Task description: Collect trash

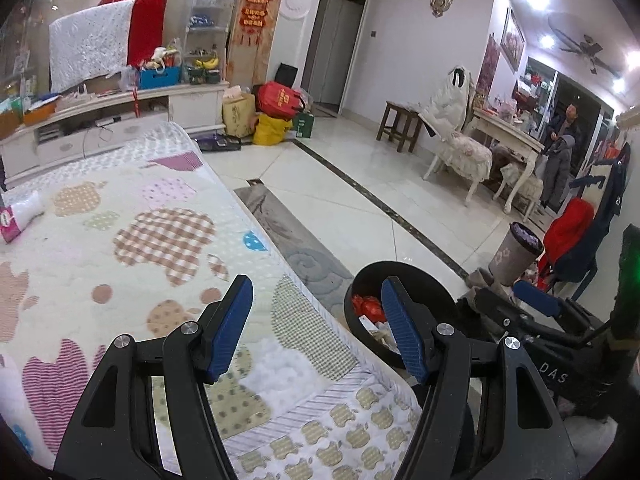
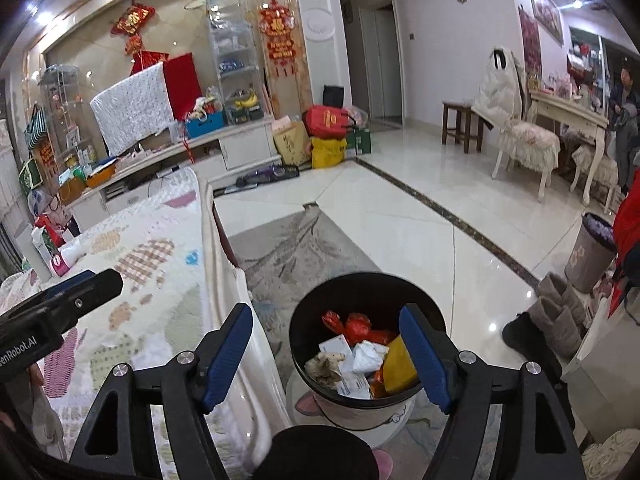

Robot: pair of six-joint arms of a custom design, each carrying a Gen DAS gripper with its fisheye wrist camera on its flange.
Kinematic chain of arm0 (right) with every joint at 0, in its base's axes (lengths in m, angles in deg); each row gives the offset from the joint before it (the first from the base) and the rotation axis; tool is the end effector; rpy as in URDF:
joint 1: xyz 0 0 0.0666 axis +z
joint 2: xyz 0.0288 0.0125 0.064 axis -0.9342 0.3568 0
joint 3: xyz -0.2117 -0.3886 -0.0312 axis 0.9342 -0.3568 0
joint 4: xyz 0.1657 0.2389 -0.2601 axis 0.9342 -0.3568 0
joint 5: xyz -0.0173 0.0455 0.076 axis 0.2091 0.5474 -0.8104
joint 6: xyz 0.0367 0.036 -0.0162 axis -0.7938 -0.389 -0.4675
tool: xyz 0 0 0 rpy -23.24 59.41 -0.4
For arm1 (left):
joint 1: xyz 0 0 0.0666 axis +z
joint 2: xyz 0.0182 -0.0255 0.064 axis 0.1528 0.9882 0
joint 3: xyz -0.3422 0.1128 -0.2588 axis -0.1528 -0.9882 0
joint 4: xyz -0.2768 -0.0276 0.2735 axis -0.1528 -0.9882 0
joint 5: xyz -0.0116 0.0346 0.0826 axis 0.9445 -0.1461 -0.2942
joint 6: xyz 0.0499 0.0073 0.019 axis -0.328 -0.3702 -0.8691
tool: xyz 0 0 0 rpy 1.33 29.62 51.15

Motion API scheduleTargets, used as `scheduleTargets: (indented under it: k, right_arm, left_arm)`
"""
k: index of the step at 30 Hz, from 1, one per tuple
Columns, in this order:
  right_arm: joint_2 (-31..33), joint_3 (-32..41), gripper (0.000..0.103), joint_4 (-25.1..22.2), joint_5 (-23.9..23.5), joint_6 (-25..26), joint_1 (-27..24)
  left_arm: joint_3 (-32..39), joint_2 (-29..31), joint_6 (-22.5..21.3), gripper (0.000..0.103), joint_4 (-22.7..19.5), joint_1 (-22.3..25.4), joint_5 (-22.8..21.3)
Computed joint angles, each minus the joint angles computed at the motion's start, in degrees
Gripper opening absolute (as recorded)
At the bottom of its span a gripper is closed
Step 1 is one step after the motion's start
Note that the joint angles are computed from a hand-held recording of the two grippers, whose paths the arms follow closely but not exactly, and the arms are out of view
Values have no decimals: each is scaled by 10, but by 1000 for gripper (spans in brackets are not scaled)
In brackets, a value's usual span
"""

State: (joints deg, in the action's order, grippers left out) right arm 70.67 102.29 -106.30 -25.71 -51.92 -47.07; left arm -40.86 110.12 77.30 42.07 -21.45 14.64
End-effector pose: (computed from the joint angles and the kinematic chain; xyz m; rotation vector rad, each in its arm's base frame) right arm 0.2891 0.1089 0.3922 -0.0260 2.2355 0.1314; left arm 0.3117 -0.1750 0.3806 0.0713 2.2055 -0.3170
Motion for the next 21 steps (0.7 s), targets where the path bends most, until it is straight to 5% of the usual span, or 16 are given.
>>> scheduleTargets:
  k: [15, 21]
  right_arm:
    - [-23, 9, 80, 17, 72, 0, 61]
    - [-23, 10, 80, 20, 71, 5, 55]
  left_arm:
    - [-19, -45, -31, 66, 9, -23, -88]
    - [-27, -48, -31, 66, 19, -21, -76]
